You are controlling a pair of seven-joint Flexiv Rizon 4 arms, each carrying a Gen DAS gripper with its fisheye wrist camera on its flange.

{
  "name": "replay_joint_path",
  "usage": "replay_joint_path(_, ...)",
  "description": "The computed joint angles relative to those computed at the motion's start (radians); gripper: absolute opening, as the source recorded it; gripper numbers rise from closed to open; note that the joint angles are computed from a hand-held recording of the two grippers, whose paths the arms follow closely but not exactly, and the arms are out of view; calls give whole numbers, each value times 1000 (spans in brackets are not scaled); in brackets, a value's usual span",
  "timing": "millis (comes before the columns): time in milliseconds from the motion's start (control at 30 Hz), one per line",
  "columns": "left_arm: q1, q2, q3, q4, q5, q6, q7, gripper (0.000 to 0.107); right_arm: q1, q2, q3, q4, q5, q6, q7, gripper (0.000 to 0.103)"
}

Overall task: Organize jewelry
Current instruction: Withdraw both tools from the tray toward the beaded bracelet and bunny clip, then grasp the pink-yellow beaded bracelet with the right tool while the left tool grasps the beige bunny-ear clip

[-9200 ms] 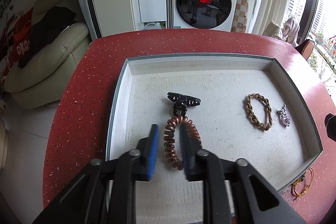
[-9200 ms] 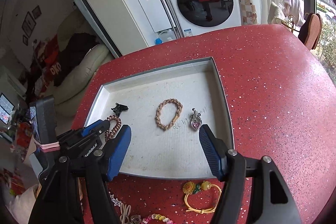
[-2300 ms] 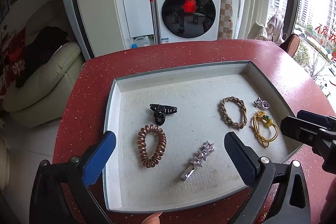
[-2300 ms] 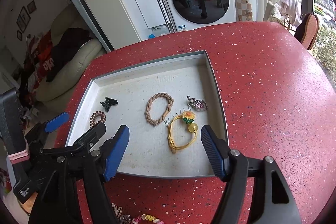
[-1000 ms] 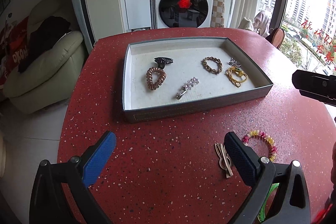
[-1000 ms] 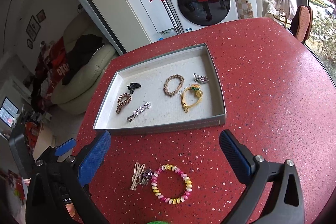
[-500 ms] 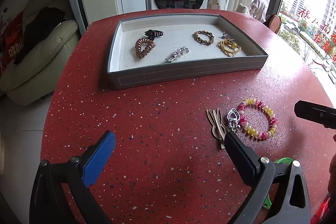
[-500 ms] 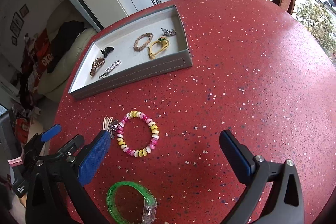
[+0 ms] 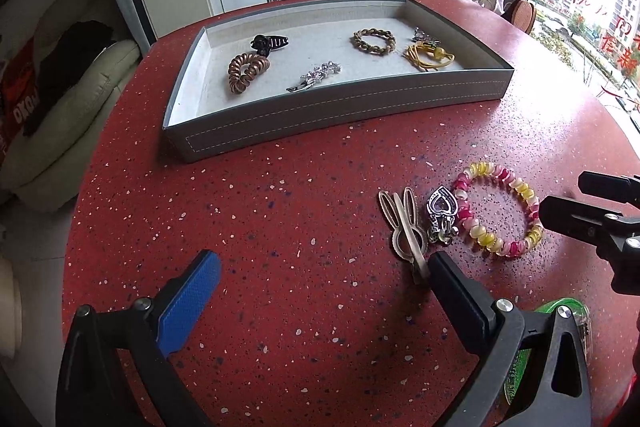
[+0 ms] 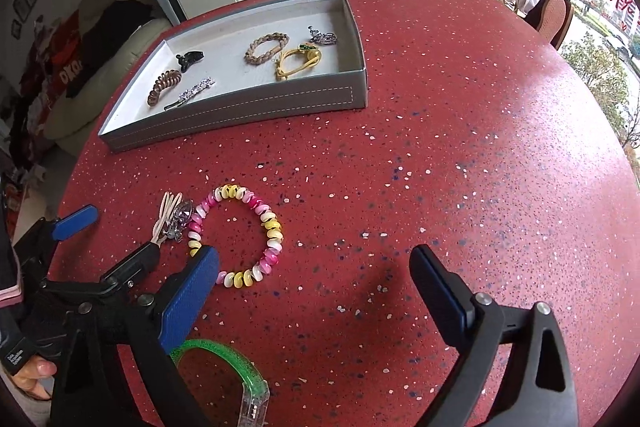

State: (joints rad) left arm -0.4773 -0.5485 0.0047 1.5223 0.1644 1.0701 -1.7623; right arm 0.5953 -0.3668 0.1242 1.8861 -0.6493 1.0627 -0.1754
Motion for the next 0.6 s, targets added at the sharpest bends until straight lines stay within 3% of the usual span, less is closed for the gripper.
replay_joint_path(100,-5,-8,5,-12,7,-4,-5,103,-6,-25,15,-36,31,-29,-63,80)
replay_joint_path(300,-4,-15,-3,-31,3,-10,6,102,17,-51,6,-85,17,-109,-151,70)
replay_joint_path(467,5,-13,-27,-25,-18,2,51,81,28,-59,6,-99,-1,-129,-203,54)
replay_joint_path(600,30,-5,-71,1,-75,21,129,53,29,-64,12,-110,12,-126,-240,43)
